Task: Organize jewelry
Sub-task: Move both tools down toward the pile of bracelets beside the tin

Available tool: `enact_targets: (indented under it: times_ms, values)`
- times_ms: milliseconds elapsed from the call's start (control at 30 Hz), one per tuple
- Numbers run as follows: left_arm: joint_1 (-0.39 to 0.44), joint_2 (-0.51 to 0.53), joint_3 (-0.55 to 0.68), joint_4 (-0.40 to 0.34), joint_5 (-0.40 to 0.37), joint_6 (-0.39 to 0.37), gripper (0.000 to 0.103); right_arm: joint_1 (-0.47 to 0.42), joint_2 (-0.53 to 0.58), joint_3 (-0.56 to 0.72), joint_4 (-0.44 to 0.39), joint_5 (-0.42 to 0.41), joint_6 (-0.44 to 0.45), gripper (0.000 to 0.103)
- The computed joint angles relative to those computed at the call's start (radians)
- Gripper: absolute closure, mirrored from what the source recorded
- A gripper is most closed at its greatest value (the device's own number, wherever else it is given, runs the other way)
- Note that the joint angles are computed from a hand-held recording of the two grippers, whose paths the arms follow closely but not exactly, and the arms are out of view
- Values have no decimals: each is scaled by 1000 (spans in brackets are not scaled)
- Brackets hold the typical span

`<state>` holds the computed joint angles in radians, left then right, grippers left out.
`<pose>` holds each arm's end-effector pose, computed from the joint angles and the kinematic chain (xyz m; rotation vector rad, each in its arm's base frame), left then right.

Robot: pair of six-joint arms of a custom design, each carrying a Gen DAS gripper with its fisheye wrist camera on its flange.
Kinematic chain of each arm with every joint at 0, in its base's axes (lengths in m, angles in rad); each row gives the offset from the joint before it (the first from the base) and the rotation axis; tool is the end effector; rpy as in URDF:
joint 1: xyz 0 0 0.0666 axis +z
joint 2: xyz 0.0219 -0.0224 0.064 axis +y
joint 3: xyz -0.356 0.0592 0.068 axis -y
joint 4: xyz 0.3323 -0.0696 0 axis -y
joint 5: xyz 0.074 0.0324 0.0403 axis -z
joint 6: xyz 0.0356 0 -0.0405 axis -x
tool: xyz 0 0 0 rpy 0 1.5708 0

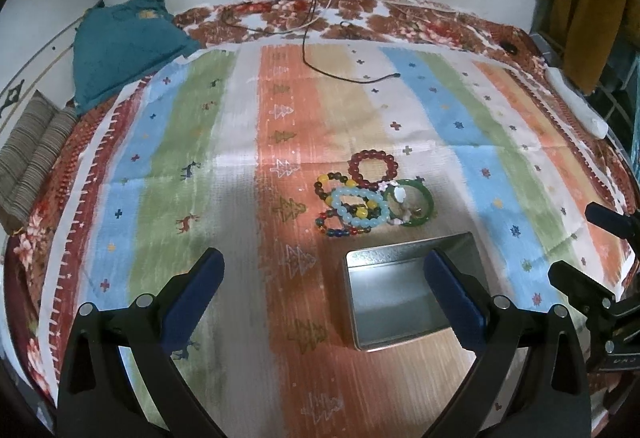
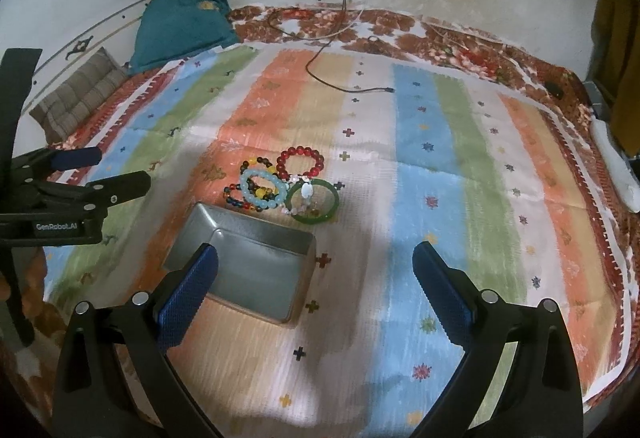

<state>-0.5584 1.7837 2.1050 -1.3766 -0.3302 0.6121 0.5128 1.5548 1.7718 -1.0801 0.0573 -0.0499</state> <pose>0.4569 -0.2723 0.4754 -0.1794 2.5313 -0.0171 0.4192 0.2333 0.4758 -0.5346 2.3812 0.1831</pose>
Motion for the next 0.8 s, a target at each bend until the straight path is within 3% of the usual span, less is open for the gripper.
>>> enact_targets:
  times_ms: [800]
  values:
    - [91, 219, 264, -142, 105, -27, 9, -28, 245, 269, -133, -68, 2, 4]
